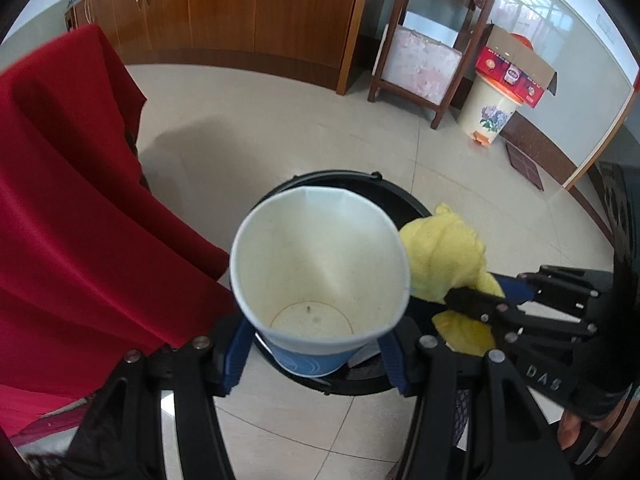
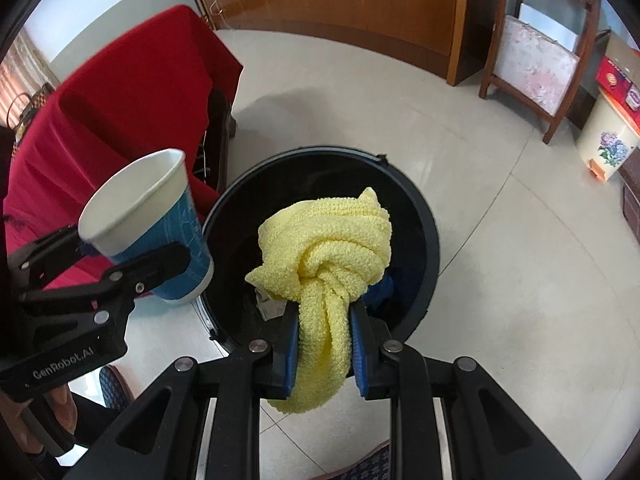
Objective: Collect trash
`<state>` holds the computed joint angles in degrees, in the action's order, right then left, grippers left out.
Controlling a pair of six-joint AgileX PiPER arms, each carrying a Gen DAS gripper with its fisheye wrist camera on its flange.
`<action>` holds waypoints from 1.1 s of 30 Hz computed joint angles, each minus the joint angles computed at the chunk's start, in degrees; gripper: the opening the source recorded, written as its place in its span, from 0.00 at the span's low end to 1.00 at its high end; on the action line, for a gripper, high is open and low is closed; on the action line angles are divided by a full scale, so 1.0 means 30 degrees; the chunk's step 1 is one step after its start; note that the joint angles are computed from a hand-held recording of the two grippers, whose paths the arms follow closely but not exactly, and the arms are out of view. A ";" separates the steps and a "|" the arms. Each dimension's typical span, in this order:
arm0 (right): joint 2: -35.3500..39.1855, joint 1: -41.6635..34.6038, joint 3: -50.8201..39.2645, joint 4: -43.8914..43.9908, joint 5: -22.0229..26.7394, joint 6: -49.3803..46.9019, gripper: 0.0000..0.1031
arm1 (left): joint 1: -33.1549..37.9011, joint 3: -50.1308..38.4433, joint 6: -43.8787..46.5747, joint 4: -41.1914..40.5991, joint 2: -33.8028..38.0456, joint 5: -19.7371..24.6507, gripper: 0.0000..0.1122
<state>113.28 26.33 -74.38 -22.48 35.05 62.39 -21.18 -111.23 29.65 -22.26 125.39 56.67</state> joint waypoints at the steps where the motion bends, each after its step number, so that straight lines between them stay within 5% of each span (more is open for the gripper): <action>1: 0.0274 -0.0100 -0.0141 0.0142 -0.0094 -0.0282 0.23 | -0.0069 -0.0142 -0.0065 0.0132 0.0195 0.0057 0.51; 7: 0.1916 -0.0754 -0.1411 0.2097 -0.0529 -0.3478 0.27 | -0.0103 -0.1166 -0.0123 0.0118 0.1378 0.0366 0.56; 9: 0.2612 -0.0810 -0.1963 0.1846 0.0202 -0.3665 0.55 | -0.0323 -0.0391 -0.1038 0.1399 0.1105 -0.1011 0.70; 10: 0.2639 -0.0606 -0.1836 0.0680 0.0439 -0.2612 0.76 | -0.0333 -0.0066 -0.1262 0.1724 0.0930 -0.1496 0.77; 17: 0.2434 0.0015 -0.1642 -0.1688 0.1828 -0.0758 1.00 | 0.0414 0.2090 -0.0951 0.1839 -0.0426 -0.2817 0.88; 24: 0.0158 0.0871 -0.0321 -0.3073 0.2359 0.3268 1.00 | 0.0765 0.4670 -0.0005 0.1279 -0.2814 -0.4614 0.91; 33: -0.1156 0.2916 -0.0731 -0.5375 0.4413 0.6236 1.00 | 0.1085 0.5002 0.0389 0.0558 -0.4285 -0.4790 0.91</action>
<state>109.82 35.08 -76.57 -38.61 48.29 81.10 -17.93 -96.22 30.82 -20.59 112.54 42.30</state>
